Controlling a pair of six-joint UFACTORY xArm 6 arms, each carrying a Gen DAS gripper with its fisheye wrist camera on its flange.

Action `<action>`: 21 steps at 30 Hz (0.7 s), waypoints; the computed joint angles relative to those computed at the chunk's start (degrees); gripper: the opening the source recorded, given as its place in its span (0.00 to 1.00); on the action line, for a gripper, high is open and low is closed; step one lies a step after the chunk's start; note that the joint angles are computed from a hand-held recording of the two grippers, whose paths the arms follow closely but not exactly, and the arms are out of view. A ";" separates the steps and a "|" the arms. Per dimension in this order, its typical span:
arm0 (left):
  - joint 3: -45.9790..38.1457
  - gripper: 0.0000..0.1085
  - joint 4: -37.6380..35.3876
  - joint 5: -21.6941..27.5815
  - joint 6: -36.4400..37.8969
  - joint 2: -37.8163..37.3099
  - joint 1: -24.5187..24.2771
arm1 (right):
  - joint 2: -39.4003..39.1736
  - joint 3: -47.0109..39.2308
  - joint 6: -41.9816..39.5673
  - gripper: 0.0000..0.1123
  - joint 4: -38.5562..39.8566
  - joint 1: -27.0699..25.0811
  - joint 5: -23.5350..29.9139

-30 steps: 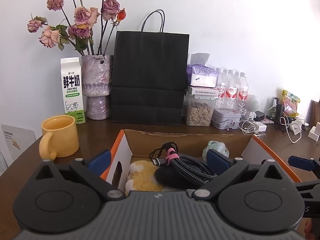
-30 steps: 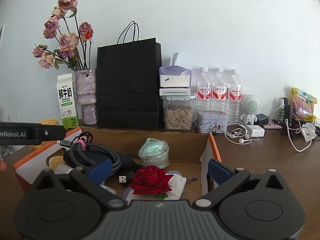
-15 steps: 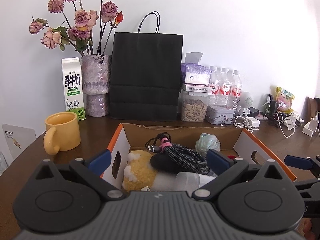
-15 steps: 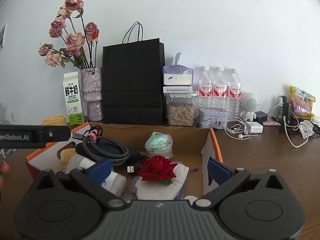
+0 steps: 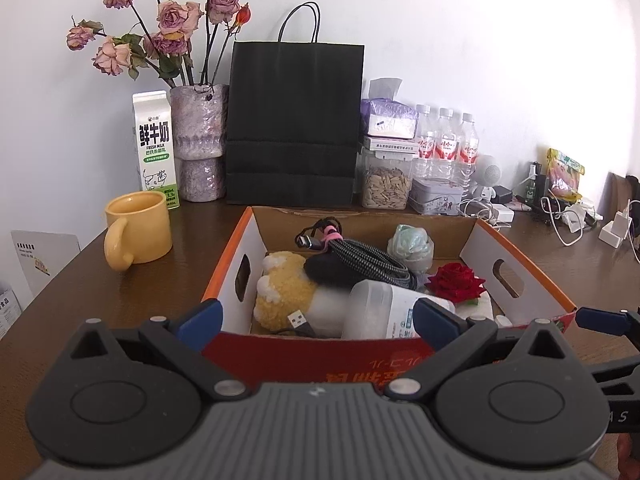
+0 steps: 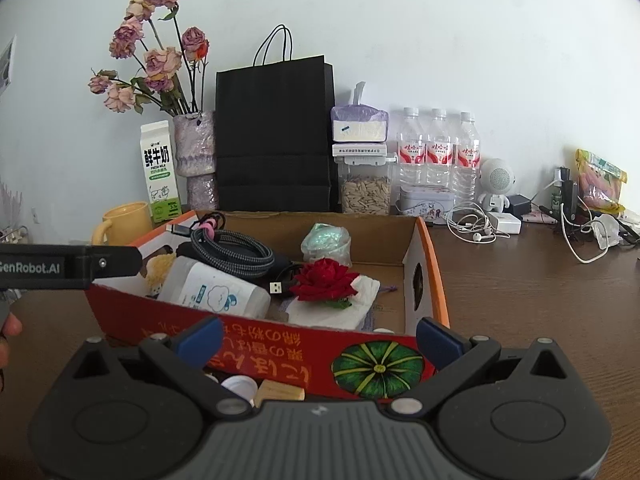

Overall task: Organize objects
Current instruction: 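Withdraw both tools from the box toward the yellow block and caps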

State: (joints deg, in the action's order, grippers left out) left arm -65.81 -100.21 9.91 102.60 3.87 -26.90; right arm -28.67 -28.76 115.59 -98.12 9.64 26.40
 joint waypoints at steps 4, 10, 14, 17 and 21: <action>1.87 0.95 2.69 -0.73 -2.15 -0.97 0.15 | -1.27 1.53 -1.75 0.92 2.24 0.30 -0.66; 4.96 0.95 7.24 -0.77 -5.16 -2.09 1.10 | -1.52 3.52 -7.91 0.92 8.48 1.36 0.65; 6.29 0.95 9.81 -0.91 -7.39 -2.35 1.62 | -1.08 3.85 -9.55 0.87 9.64 0.69 -1.21; 6.92 0.95 11.69 -0.80 -9.24 -2.34 1.87 | 0.93 2.57 -10.51 0.78 9.97 -0.11 -3.13; 7.33 0.95 12.60 -0.62 -10.19 -2.22 2.11 | 4.90 -0.16 -11.47 0.63 10.94 -1.15 -5.55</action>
